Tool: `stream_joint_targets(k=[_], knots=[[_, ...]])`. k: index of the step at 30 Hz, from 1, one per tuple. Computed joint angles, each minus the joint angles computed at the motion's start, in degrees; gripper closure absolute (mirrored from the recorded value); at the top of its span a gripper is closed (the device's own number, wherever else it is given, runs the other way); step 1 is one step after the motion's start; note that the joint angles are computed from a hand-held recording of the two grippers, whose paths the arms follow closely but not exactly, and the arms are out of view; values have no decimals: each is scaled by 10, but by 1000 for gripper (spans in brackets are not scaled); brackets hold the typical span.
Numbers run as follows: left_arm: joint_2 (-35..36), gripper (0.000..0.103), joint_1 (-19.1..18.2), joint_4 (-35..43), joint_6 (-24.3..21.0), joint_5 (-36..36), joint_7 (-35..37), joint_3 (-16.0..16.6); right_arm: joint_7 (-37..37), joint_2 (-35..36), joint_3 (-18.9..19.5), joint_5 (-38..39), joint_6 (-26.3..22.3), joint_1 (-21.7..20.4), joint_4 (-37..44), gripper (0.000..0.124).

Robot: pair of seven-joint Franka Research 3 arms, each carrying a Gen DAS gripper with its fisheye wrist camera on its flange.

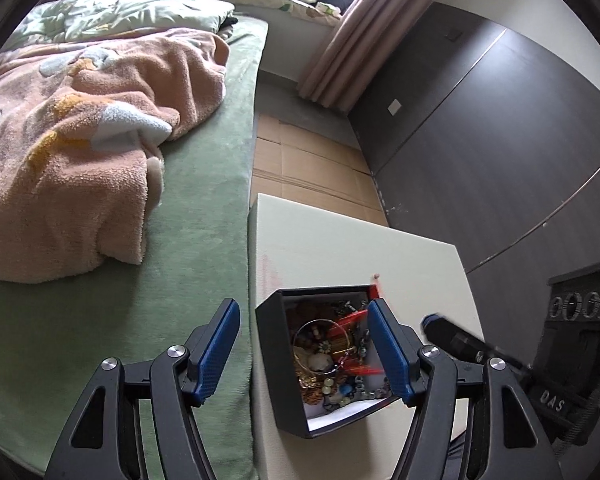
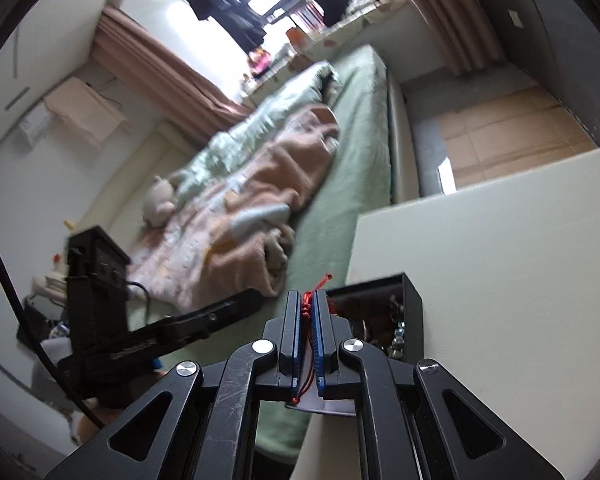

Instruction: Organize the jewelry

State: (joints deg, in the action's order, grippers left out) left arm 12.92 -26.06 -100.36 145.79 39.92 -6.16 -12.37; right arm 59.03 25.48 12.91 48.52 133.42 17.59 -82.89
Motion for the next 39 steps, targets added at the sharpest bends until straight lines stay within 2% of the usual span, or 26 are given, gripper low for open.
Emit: stream_joint_targets(k=[1,2,5,9,11,16,20,22,24,26,33,39], knots=[[1,32,1,1,-3,-5,4,-1,36,6,-13,-30,-5,12,8,73],[0,31,1,1,-4,-8,6,-2,53,3,-17,-39,8,16,1,59],[0,25,-1,5,-8,-10,11,-3,79,-7,-22,-53,8,10,-8,59],[4,15,-9,23,-21,6,7,-2,76,-41,-22,-46,17,-2,-38,56],[8,15,-12,34,-30,3,11,-4,73,-59,-25,-46,22,-5,-57,44],[19,14,-26,65,-53,6,21,-6,88,-82,-38,-66,-1,-8,-75,40],[36,14,-40,102,-79,0,39,-9,78,-106,-43,-52,-7,-17,-95,22],[38,14,-48,114,-86,0,44,-9,76,-115,-48,-52,-11,-20,-102,21],[39,7,-57,123,-97,5,44,-8,79,-122,-55,-65,-10,-21,-106,21],[35,6,-66,128,-108,15,43,-8,74,-137,-60,-68,-2,-24,-121,21],[43,3,-103,169,-187,44,72,-17,20,-204,-77,-74,28,-34,-183,21],[36,3,-122,156,-199,57,88,-24,-43,-264,-96,-43,33,-43,-242,21]])
